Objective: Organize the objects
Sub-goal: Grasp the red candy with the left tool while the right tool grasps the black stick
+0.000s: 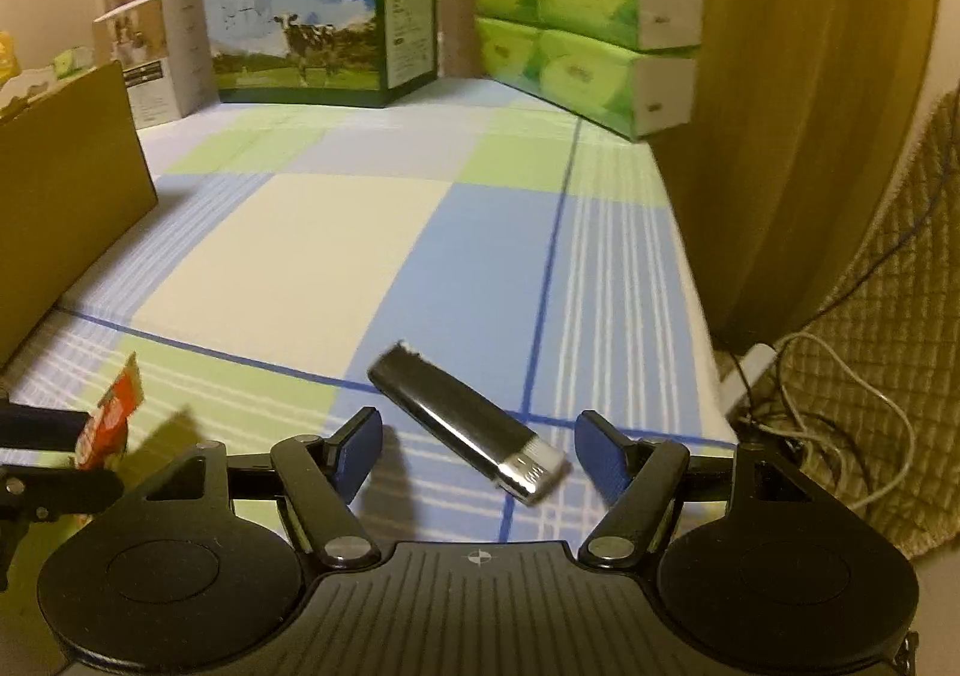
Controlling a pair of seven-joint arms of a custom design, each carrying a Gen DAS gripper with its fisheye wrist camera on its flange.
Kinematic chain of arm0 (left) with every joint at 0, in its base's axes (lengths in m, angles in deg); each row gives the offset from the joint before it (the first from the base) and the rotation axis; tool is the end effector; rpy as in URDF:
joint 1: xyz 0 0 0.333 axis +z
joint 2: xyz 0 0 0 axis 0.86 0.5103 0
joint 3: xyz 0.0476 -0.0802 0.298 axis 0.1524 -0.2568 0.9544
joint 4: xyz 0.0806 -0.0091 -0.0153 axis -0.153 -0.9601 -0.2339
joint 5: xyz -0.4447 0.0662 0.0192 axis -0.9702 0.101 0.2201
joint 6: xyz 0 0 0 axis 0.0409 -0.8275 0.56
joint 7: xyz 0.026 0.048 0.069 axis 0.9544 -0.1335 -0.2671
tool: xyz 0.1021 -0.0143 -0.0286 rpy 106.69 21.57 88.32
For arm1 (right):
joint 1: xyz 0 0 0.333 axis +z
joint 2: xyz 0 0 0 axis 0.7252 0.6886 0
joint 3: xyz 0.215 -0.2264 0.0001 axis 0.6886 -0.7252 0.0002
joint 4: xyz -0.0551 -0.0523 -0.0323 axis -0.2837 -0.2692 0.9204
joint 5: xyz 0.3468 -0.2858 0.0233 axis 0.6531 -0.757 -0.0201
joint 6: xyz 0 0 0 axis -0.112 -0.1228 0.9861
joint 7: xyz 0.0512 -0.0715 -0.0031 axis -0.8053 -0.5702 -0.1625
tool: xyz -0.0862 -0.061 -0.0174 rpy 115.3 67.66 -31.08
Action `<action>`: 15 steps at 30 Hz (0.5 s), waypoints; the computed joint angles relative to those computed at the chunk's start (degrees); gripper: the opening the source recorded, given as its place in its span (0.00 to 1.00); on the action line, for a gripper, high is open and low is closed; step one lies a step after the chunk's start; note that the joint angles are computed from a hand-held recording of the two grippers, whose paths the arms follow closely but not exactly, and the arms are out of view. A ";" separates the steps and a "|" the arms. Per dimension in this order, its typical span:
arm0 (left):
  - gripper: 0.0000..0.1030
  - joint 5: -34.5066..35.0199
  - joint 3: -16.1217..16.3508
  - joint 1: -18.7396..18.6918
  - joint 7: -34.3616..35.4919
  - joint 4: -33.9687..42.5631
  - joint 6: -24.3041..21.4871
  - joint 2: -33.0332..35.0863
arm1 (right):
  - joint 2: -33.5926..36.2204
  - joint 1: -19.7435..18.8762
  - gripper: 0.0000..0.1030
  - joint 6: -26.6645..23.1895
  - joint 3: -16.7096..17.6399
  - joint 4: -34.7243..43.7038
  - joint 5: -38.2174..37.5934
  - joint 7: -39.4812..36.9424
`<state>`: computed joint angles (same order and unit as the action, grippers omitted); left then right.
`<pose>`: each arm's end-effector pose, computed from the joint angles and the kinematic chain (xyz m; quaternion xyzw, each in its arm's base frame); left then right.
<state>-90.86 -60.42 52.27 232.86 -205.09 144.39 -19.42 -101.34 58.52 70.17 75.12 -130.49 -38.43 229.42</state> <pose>0.6085 -0.1733 0.4766 -0.2843 0.8929 -0.3340 0.1015 0.5189 0.2210 0.4348 -0.5944 0.7028 -0.2975 0.2535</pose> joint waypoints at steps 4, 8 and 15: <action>0.23 -0.48 0.09 0.05 0.58 -0.19 0.05 -0.01 | 0.02 1.22 0.19 -1.27 0.16 0.67 2.93 -3.36; 0.23 -1.26 0.34 0.14 1.66 -1.17 -0.07 -0.92 | -1.52 3.55 0.19 -2.96 0.35 -0.16 9.17 -8.45; 0.24 -2.71 1.07 0.23 4.11 -2.27 -0.81 -1.98 | -5.31 5.39 0.19 -4.45 2.27 -3.35 13.50 -9.79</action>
<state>-93.57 -59.35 52.50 236.98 -207.36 143.58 -21.40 -106.65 63.91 65.72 77.39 -133.84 -24.93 219.63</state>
